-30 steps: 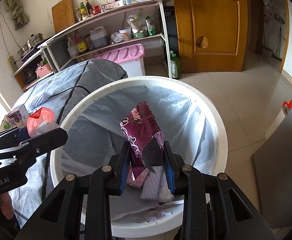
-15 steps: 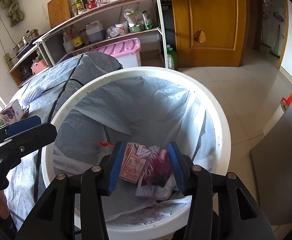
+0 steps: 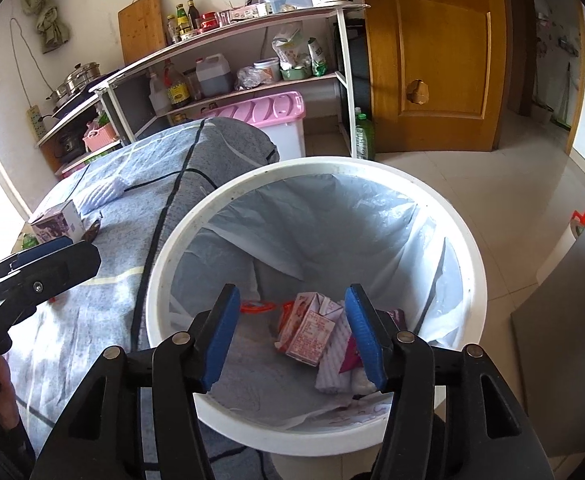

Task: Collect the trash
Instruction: 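Move both tools back over the table toward the remaining trash, then grasp the pink milk carton with the right gripper while the left gripper grasps the white paper bag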

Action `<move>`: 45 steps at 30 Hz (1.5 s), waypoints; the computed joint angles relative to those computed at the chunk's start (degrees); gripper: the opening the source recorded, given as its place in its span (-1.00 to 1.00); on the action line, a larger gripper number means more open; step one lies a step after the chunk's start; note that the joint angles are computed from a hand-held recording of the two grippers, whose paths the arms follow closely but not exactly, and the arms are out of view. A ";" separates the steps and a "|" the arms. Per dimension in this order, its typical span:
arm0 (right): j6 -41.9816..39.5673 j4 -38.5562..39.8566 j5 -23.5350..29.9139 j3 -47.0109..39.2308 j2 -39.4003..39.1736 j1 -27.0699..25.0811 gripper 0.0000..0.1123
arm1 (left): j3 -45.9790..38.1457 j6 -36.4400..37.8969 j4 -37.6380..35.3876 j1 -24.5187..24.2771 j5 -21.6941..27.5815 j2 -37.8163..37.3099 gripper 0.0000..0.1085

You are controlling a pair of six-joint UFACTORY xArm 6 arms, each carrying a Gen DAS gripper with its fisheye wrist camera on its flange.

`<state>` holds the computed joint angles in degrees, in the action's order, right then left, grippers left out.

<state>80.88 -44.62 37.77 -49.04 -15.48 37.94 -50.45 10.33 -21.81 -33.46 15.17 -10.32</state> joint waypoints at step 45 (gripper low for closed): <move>-28.84 13.23 -12.24 -39.60 36.06 6.03 0.23 | 9.11 21.11 -18.38 31.21 4.77 -8.84 0.74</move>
